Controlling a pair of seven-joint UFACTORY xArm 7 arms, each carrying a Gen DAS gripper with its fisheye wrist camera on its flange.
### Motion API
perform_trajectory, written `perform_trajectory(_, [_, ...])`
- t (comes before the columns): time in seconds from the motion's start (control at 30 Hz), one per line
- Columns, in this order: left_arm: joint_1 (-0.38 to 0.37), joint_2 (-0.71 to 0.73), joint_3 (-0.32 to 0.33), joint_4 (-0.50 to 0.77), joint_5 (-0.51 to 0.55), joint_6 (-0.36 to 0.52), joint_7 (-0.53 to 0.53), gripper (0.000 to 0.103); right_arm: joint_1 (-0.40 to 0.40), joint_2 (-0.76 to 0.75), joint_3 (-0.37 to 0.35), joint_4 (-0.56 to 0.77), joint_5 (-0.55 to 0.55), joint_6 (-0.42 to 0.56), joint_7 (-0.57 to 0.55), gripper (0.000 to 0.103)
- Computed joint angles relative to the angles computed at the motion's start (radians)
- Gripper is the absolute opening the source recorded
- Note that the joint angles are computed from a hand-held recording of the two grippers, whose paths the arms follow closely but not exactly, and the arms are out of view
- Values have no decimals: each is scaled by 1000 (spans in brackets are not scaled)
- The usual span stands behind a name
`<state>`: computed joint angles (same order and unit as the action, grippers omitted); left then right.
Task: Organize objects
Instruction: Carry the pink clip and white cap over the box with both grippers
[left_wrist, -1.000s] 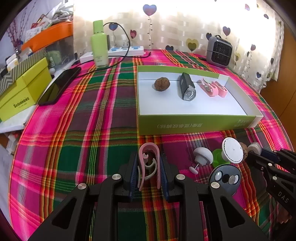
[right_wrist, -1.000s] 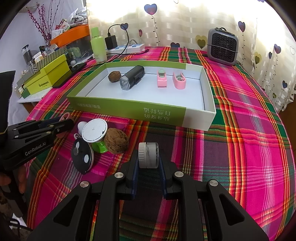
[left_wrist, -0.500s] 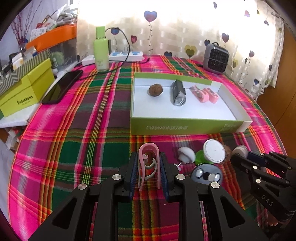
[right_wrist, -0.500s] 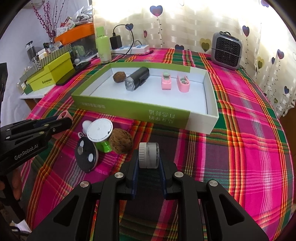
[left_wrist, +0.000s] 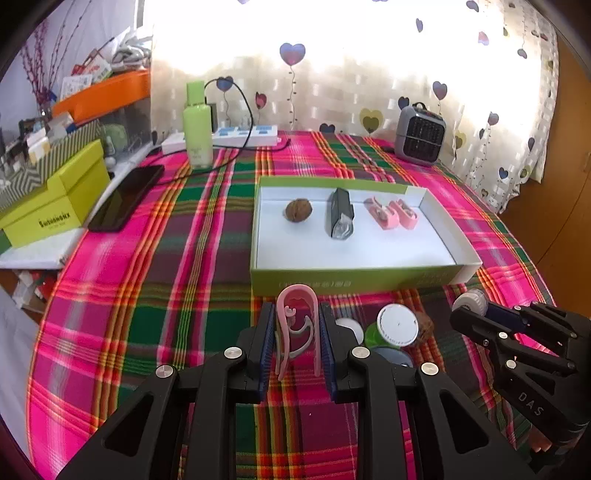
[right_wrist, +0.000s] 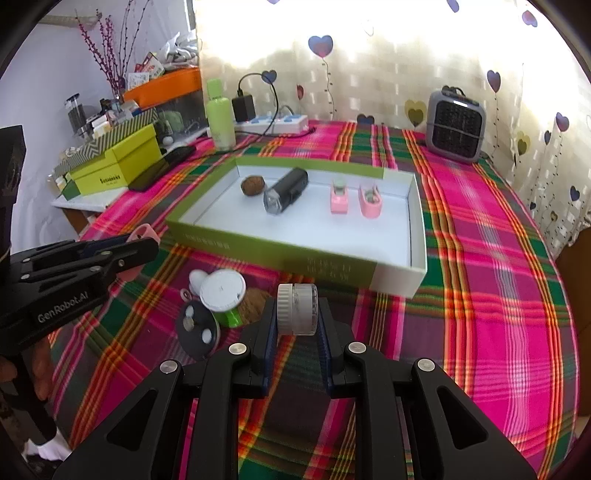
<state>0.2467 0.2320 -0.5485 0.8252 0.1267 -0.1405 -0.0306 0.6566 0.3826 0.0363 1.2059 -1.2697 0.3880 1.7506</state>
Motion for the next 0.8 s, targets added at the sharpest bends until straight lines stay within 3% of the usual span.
perform_trajectory(0.2, [59, 13, -67, 26, 7, 11, 6, 21, -3, 3, -1, 21, -10, -6, -20, 20])
perform_trajectory(0.4, [38, 44, -61, 77, -45, 44, 56, 21, -15, 14, -9, 41, 8, -29, -48, 20])
perform_trajectory(0.7, [-108, 93, 64, 176, -131, 95, 127, 21, -18, 63, -39, 102, 87, -55, -151, 20])
perform_trajectory(0.8, [-127, 116, 76, 215, -166, 114, 156, 21, -18, 84, -53, 129, 131, -62, -204, 20])
